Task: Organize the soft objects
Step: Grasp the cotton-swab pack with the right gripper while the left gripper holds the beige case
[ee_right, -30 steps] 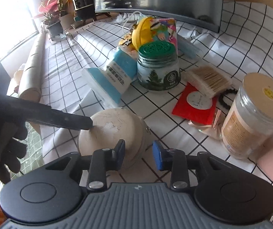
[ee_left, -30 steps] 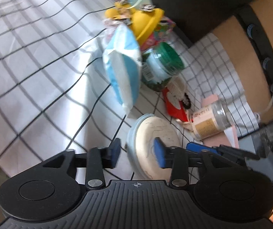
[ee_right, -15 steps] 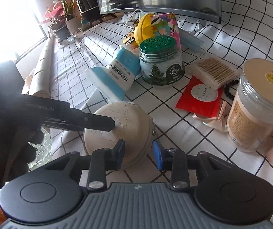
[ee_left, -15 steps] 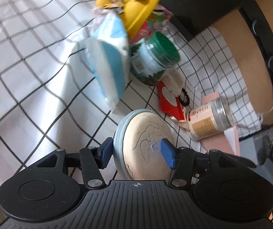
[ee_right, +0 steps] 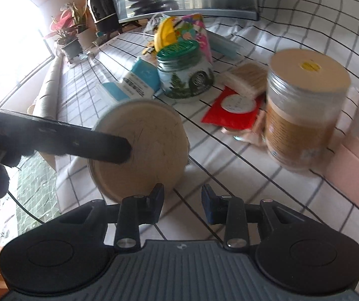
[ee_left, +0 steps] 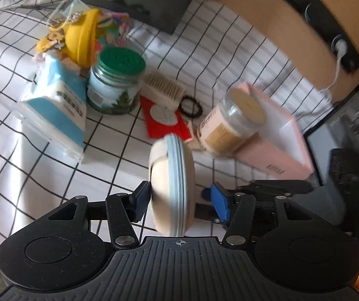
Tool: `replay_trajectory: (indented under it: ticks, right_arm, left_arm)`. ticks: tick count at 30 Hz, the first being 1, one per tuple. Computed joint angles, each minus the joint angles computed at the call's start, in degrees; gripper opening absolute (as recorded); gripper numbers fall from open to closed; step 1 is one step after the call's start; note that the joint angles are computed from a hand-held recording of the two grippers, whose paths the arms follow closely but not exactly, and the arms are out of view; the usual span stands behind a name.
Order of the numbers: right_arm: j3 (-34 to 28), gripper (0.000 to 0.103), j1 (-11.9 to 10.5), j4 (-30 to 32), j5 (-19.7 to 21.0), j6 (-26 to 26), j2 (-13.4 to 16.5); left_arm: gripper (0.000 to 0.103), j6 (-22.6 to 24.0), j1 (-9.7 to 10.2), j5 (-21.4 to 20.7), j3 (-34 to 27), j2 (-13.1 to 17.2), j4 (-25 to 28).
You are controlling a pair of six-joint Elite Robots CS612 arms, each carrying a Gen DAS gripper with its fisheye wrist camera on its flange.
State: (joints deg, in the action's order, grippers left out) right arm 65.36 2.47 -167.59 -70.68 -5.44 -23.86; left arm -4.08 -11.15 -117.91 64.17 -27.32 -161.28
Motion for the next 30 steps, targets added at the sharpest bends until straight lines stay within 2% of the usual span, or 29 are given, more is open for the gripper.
replay_trajectory:
  ticks: [3,7,11,14,17,21,26,30]
  right_arm:
    - [1.2,0.032,-0.2,-0.8,-0.5,0.1,-0.5]
    - [2.7,0.033,-0.7,-1.9,-0.9,0.1,-1.2]
    - [3.6,0.037,-0.9,-2.9,-2.5,0.7,-1.6]
    - [4.6,0.039,-1.0,-3.8,-3.4,1.0,-2.0]
    - [5.4,0.048,-0.9,-5.4,-6.0,1.9,-2.3]
    - [6.4,0.051,-0.9,-8.1,-9.0,3.2,-2.9]
    - [6.7,0.051,-0.6,-11.8,-11.2,0.6,-4.1]
    - [4.4,0.058,-0.1,-12.4,-13.1,-1.5,-4.5]
  left_arm:
    - [0.057,-0.7,-1.18,4.7,-0.1,0.4,-3.1]
    - [0.057,-1.6,-1.68,6.1,-1.7,1.5,-4.4]
    - [0.056,-1.4,-2.19,6.2,-3.8,2.6,-2.9]
    - [0.047,-2.1,-2.39,6.1,-4.5,3.0,-3.7]
    - [0.046,-1.9,-2.19,4.3,-5.0,3.4,-3.7]
    - [0.045,-0.9,-2.07,3.9,-5.1,3.5,-3.0]
    - [0.045,-0.6,-1.87,3.2,-4.7,3.4,-3.8]
    - [0.045,-1.9,-1.60,2.3,-3.6,3.5,-6.4]
